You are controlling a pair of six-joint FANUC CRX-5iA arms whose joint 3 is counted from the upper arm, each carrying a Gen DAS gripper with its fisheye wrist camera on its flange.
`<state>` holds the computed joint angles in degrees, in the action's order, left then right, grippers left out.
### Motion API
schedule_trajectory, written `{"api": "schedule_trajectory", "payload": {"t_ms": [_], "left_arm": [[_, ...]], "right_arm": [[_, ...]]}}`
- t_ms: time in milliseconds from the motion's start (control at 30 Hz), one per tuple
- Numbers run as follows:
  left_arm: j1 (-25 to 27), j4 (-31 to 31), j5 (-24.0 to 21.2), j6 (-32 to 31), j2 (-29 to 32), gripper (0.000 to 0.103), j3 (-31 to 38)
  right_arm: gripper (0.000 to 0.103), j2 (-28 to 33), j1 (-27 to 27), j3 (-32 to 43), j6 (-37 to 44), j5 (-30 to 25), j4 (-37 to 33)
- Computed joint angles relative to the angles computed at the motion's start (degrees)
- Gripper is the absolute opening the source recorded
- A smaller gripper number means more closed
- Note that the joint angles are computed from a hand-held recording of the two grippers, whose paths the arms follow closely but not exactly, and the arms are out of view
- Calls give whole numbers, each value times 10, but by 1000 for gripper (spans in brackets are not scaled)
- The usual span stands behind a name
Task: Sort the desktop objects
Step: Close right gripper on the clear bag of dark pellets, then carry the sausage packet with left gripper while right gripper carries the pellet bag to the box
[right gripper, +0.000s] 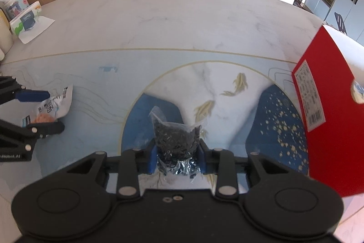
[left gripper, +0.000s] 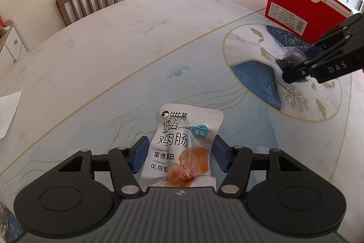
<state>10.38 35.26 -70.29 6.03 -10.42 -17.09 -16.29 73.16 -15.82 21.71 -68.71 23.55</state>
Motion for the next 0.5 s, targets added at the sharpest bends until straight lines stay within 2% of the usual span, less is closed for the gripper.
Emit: {"api": "schedule_trajectory", "payload": {"t_ms": [500], "left_arm": [[20, -3, -33, 22, -60, 59, -26]], "right_arm": [[33, -70, 68, -39, -69, -29, 26]]}}
